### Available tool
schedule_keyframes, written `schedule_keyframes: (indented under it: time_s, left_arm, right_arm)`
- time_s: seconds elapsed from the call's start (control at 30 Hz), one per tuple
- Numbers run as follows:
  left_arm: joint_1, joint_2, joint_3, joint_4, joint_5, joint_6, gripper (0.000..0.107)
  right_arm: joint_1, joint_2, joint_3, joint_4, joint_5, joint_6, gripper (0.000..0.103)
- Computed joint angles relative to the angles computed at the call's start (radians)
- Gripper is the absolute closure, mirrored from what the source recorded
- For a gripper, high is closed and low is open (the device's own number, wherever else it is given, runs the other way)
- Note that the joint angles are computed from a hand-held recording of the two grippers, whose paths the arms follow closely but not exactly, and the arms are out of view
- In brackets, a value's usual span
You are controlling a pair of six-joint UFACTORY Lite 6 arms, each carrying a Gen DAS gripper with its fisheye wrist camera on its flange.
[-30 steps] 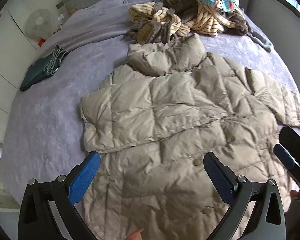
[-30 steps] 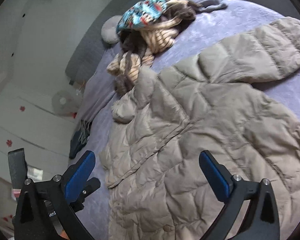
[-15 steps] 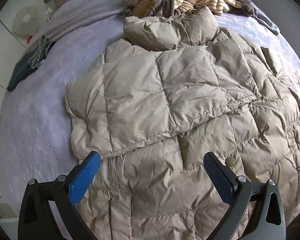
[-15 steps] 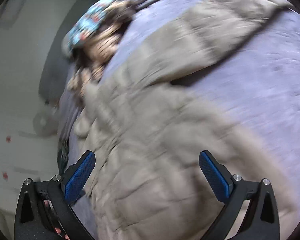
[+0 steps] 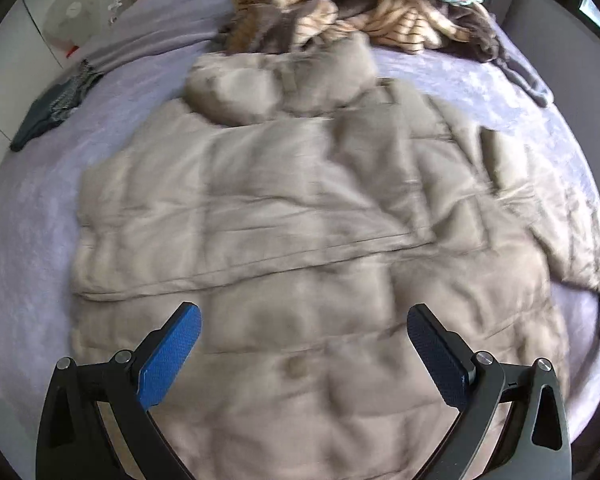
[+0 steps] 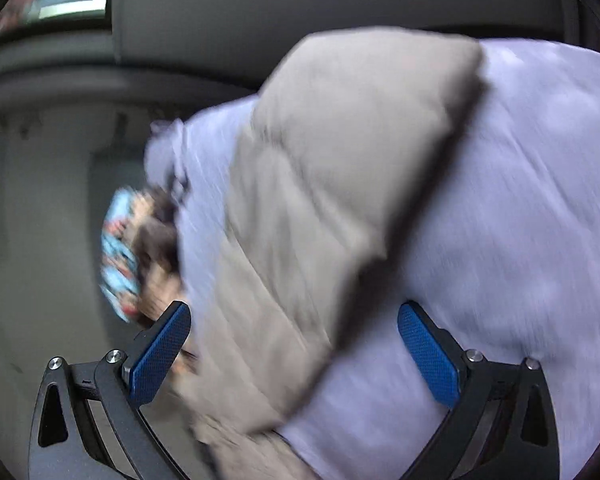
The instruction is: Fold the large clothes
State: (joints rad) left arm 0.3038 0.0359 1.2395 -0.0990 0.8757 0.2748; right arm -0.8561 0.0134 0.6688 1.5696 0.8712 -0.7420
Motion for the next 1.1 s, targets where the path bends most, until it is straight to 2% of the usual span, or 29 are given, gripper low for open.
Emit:
schedule_keyframes:
  time_s: [0.17,0.23,0.27,0.3,0.33,0.37,0.4,0.57,0.67,0.83,0.9,0.97,1.03,1.1]
  left_arm:
    - [-0.185,-0.021,-0.021,0.044,-0.034,-0.159,0.004]
    - [-0.229,-0.03,-0.023,0.065,-0.045,-0.193,0.004]
    - [-0.238,-0.029,-0.017,0.073,-0.047,-0.196,0.004]
    - [-0.244,-0.034,-0.016,0.081,-0.049,-0.2,0.004]
    - [-0.241,-0.037,-0.013,0.083,-0.049,-0.197,0.004]
    - [-0.235,-0.039,-0.011,0.083,-0.048,-0.192,0.004]
    - [-0.221,-0.038,-0.005,0.077,-0.046,-0.178,0.004]
    - [-0.097,-0.01,0.029,0.045,-0.061,-0.069,0.004]
    - [-0.01,0.011,0.051,0.027,-0.083,0.004,0.004]
    - [0.134,0.098,0.121,-0.029,-0.105,0.159,0.004]
    - [0.206,0.149,0.172,-0.095,-0.079,0.254,0.004]
    - [0.274,0.197,0.225,-0.148,-0.062,0.34,0.004]
    - [0.337,0.253,0.289,-0.177,-0.052,0.388,0.004]
    - [0.392,0.328,0.378,-0.197,-0.022,0.409,0.004]
  right_arm:
    - [-0.045,0.241,0.16,0.124,0.164,-0.036,0.0]
    - [-0.033,0.271,0.203,0.125,0.183,-0.017,0.003]
    - [-0.03,0.285,0.225,0.118,0.195,-0.008,0.014]
    - [-0.027,0.294,0.242,0.103,0.206,0.006,0.042]
    - [-0.019,0.31,0.267,0.087,0.21,0.029,0.059]
    - [-0.014,0.321,0.282,0.075,0.215,0.046,0.089]
    - [-0.005,0.32,0.286,0.083,0.217,0.051,0.094]
    - [0.091,0.263,0.338,0.117,0.194,0.048,0.094]
    - [0.215,0.228,0.423,0.111,0.153,0.06,0.094]
    - [0.552,0.227,0.663,0.029,-0.017,0.129,0.094]
    - [0.708,0.272,0.805,-0.084,-0.109,0.205,0.094]
    - [0.897,0.366,1.0,-0.293,-0.217,0.345,0.094]
    - [1.066,0.493,1.177,-0.503,-0.277,0.474,0.094]
    - [1.197,0.643,1.363,-0.712,-0.28,0.644,0.094]
